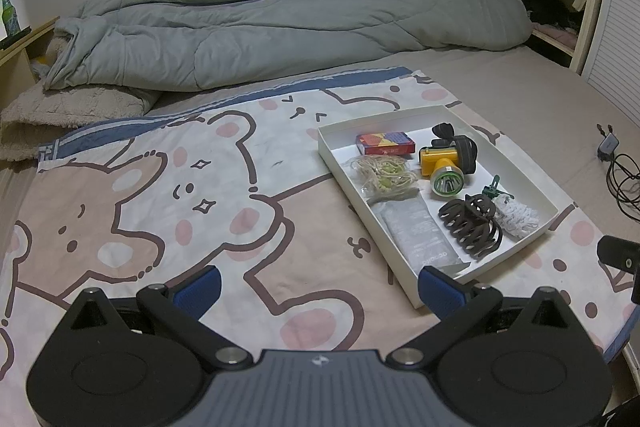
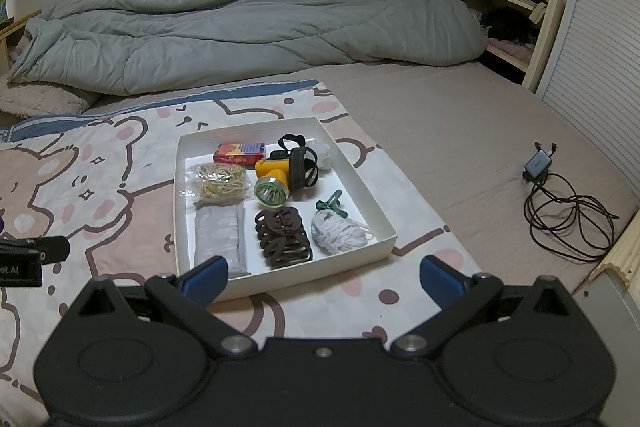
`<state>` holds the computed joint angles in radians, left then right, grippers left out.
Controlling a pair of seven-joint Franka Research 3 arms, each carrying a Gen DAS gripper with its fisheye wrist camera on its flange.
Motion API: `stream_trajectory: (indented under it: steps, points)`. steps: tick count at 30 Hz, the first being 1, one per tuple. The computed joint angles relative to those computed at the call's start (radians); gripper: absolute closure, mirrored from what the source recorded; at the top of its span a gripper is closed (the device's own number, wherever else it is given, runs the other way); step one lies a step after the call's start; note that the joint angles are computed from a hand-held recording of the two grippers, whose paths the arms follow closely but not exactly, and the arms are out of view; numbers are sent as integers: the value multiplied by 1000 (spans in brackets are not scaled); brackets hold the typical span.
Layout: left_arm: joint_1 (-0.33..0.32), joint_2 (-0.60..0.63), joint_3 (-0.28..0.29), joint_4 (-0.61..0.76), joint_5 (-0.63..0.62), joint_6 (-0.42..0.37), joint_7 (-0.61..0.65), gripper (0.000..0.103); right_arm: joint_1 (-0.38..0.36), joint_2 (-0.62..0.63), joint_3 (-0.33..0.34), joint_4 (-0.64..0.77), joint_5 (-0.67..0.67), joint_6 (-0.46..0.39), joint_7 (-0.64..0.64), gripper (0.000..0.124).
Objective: Organize objects
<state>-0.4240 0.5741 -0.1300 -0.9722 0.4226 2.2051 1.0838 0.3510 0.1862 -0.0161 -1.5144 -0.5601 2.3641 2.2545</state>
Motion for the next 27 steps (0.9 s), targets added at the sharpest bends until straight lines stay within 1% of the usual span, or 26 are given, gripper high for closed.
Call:
stream_trajectory:
  steps: [27]
  points:
    - [-7, 11, 1, 13, 4, -3, 2, 0, 0, 3, -1, 2, 7, 3, -5, 21]
